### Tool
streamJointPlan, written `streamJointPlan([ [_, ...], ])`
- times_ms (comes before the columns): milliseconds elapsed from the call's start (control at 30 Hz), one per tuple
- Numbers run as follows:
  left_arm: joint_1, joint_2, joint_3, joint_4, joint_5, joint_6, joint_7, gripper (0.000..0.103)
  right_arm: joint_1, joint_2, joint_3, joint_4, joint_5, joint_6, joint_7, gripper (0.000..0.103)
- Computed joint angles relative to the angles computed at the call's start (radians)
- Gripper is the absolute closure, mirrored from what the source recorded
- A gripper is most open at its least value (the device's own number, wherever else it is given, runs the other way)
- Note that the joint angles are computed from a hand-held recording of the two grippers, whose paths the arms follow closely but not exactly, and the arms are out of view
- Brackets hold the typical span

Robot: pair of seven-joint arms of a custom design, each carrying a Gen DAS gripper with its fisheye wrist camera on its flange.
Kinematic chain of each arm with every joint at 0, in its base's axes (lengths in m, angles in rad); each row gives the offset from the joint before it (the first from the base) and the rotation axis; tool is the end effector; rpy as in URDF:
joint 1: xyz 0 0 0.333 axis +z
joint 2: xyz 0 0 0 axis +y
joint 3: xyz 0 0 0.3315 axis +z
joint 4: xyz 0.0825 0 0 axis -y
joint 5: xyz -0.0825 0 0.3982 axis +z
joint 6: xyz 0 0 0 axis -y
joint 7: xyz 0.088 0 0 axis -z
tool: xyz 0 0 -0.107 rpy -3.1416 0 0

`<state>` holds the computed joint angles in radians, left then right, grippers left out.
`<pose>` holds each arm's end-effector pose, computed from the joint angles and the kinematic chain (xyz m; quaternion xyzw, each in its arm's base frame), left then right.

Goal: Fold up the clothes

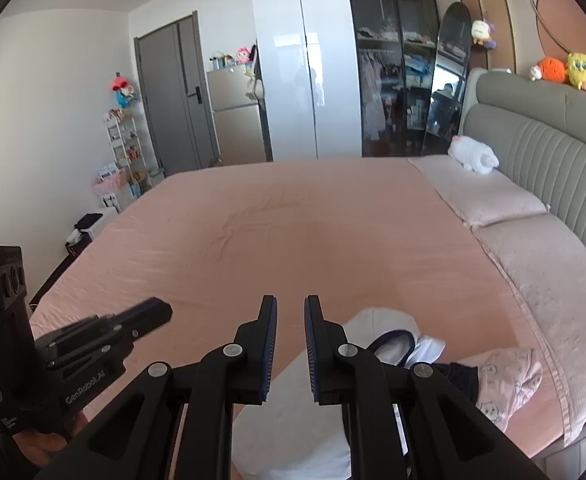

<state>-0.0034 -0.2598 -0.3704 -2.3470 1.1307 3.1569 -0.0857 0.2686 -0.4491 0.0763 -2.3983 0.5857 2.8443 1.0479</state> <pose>0.4285 -0.2677 0.5140 -0.6432 0.5808 -0.4577 0.1990 0.4470 0.1349 0.5909 -0.7409 0.4940 -0.2054 0.4060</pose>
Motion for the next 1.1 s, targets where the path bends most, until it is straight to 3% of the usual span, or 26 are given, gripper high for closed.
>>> streamJointPlan([
  [33,-0.047,0.017,0.041,-0.01,-0.061,0.004,0.051,0.094,-0.003,-0.001,0.0,-0.006,-0.001,-0.005,0.005,0.091],
  [133,-0.117,0.06,0.082,-0.009,-0.188,-0.029,0.155,0.093,-0.034,0.006,0.007,-0.017,-0.025,-0.013,0.033,0.09],
  [233,-0.052,0.089,0.025,0.012,-0.105,-0.009,0.039,0.093,-0.064,0.021,0.003,-0.023,-0.046,-0.029,0.064,0.09],
  [467,-0.153,0.15,0.099,0.008,-0.256,-0.019,0.13,0.092,-0.1,0.041,-0.019,-0.049,-0.07,-0.055,0.091,0.09],
  [633,-0.119,0.163,0.072,0.017,-0.155,0.006,0.033,0.092,-0.1,0.052,-0.032,-0.069,-0.06,-0.066,0.083,0.089],
  [733,-0.13,0.173,0.075,0.025,-0.126,-0.001,0.017,0.091,-0.111,0.064,-0.024,-0.077,-0.073,-0.064,0.094,0.088],
  [767,-0.137,0.179,0.079,0.028,-0.126,-0.005,0.018,0.086,-0.114,0.067,-0.022,-0.08,-0.078,-0.063,0.099,0.085],
  [800,-0.154,0.185,0.087,0.027,-0.158,-0.019,0.046,0.08,-0.118,0.071,-0.02,-0.084,-0.085,-0.063,0.104,0.075],
  [833,-0.168,0.191,0.094,0.027,-0.186,-0.028,0.07,0.06,-0.121,0.075,-0.019,-0.087,-0.089,-0.063,0.108,0.064],
  [867,-0.178,0.2,0.101,0.029,-0.207,-0.016,0.09,0.03,-0.122,0.078,-0.02,-0.09,-0.092,-0.063,0.111,0.061],
  [900,-0.188,0.21,0.108,0.03,-0.232,-0.004,0.115,0.018,-0.12,0.081,-0.024,-0.092,-0.089,-0.066,0.109,0.057],
  [1000,-0.19,0.239,0.113,0.043,-0.197,0.061,0.094,0.015,-0.108,0.091,-0.043,-0.096,-0.064,-0.076,0.088,0.054],
  [1033,-0.201,0.244,0.114,0.046,-0.219,0.048,0.125,0.015,-0.11,0.095,-0.044,-0.097,-0.063,-0.078,0.088,0.054],
  [1100,-0.242,0.255,0.105,0.042,-0.428,-0.014,0.35,0.015,-0.116,0.106,-0.045,-0.097,-0.063,-0.081,0.091,0.054],
])
